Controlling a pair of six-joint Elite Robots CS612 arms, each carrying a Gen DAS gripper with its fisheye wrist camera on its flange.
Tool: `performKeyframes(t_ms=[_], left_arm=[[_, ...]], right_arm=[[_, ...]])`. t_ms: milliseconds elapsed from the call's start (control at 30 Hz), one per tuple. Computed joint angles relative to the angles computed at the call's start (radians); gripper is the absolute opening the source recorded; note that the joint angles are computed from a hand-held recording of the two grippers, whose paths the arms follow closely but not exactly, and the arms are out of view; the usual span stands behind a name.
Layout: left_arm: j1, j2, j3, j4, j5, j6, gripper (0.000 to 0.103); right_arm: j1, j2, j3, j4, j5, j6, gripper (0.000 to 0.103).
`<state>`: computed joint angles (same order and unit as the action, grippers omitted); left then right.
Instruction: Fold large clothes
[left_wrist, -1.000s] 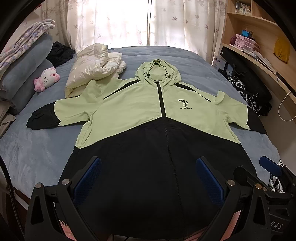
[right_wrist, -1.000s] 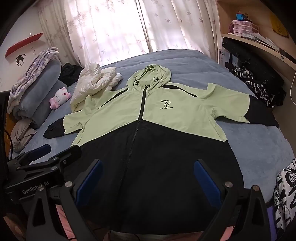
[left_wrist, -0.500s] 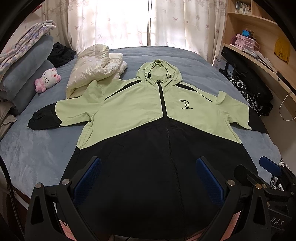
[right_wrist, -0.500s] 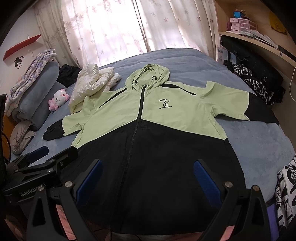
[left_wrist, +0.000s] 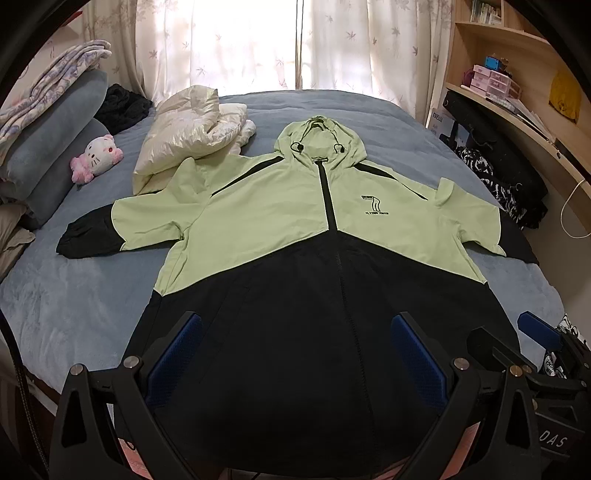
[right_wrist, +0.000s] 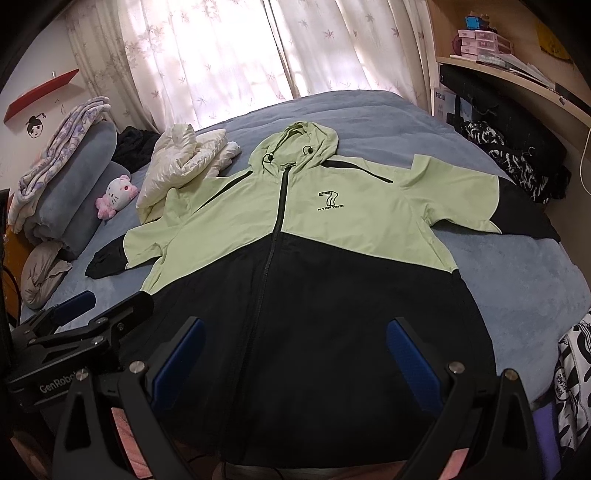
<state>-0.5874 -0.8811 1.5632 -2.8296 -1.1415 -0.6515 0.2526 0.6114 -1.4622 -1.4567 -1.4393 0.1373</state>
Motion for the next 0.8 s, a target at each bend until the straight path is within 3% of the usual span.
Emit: performKeyframes(t_ms=[800], left_arm=[[0.007,0.006,-0.002,0.009,-0.017,0.01,0.101]], right_arm=[[-0.009,-0.004,0.016,0.013,0.012,0.012,0.099]])
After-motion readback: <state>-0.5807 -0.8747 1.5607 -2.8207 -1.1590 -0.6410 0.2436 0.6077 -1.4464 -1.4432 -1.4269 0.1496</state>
